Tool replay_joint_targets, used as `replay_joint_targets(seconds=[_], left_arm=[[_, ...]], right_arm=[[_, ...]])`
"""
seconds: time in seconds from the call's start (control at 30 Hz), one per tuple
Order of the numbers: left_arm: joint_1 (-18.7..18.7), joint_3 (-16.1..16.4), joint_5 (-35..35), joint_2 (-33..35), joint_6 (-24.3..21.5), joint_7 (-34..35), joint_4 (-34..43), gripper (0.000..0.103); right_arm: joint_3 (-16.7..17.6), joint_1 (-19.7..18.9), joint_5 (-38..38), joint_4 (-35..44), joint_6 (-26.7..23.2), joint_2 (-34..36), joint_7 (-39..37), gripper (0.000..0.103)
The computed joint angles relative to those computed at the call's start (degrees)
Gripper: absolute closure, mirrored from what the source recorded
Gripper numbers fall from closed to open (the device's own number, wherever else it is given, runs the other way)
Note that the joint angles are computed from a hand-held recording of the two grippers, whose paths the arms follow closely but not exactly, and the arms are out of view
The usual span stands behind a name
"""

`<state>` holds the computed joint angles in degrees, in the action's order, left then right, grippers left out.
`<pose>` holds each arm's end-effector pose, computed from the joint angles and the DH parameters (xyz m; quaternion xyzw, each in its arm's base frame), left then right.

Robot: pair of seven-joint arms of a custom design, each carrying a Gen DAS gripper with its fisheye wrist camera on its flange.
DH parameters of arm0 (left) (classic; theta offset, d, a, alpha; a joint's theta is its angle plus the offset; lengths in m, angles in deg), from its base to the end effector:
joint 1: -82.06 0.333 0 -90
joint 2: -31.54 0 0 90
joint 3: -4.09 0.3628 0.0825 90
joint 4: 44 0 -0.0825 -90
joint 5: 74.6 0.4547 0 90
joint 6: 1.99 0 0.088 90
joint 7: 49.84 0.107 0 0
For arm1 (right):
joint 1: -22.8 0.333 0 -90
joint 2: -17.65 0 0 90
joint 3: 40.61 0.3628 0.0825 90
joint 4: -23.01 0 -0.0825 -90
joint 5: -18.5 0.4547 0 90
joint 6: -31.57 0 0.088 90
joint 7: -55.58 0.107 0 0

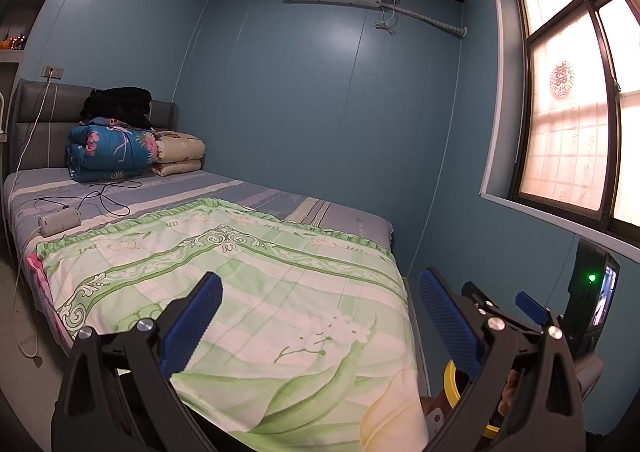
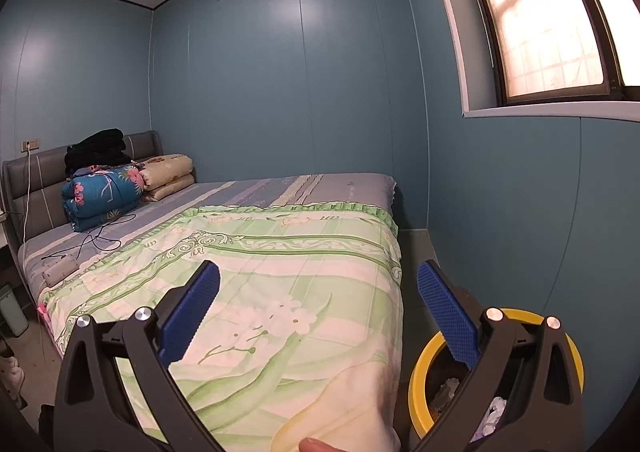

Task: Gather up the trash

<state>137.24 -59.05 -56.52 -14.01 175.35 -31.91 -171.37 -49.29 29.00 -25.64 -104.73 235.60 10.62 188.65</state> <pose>0.5154 -0.2637 0.6232 -0.6506 0.4160 -0.4564 0.4420 0.5725 0.0576 0.5875 -0.5890 0.5086 -0.3557 0.5176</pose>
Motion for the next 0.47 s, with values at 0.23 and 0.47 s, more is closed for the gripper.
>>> replay_joint_targets(seconds=[0.23,0.47], left_arm=[[0.0,0.0,-0.3,-0.4,0.8,-0.2,-0.4,0.008],[-0.1,-0.1,-0.6,0.3,1.0,0.3,-0.2,0.008]], right_arm=[[0.0,0.1,-0.2,0.1,-0.2,0.0,0.1,0.008],[-0.2,0.2,-1.1,0.4,-0.6,0.3,0.9,0.008]])
